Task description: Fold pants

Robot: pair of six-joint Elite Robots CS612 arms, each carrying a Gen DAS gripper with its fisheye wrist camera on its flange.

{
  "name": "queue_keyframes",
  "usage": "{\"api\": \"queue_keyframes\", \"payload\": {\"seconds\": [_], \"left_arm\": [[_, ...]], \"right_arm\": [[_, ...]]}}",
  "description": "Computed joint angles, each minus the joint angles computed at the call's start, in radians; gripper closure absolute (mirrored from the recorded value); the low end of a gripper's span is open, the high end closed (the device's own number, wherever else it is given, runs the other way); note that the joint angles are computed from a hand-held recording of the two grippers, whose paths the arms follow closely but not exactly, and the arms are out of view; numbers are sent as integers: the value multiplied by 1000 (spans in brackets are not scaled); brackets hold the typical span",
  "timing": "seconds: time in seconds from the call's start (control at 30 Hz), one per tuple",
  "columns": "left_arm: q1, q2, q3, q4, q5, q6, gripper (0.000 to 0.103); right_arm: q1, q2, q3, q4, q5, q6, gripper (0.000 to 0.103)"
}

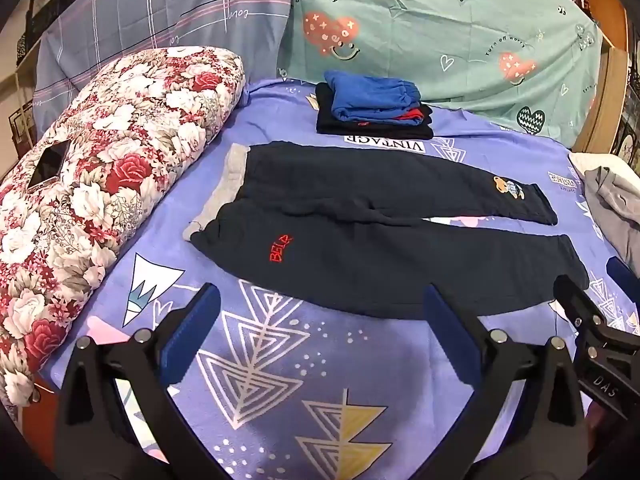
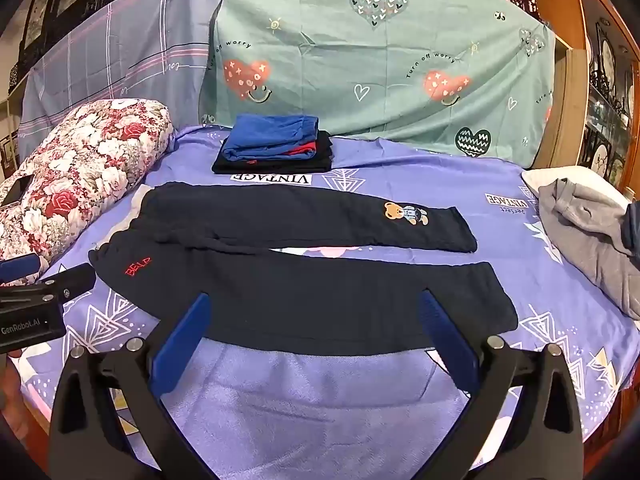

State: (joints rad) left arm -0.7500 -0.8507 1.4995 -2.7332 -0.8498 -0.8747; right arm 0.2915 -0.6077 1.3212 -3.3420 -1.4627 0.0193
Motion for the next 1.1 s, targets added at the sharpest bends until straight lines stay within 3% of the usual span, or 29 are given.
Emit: {"api": "queue_keyframes", "payload": {"seconds": [0.2, 1.1], "left_arm": [[12, 8, -11, -8, -13, 15, 2], [8, 14, -10, -21, -12, -3, 2]], "right_arm": [[-1, 1, 1, -5, 5, 12, 1], [0, 27, -36, 12, 16, 37, 1]]}}
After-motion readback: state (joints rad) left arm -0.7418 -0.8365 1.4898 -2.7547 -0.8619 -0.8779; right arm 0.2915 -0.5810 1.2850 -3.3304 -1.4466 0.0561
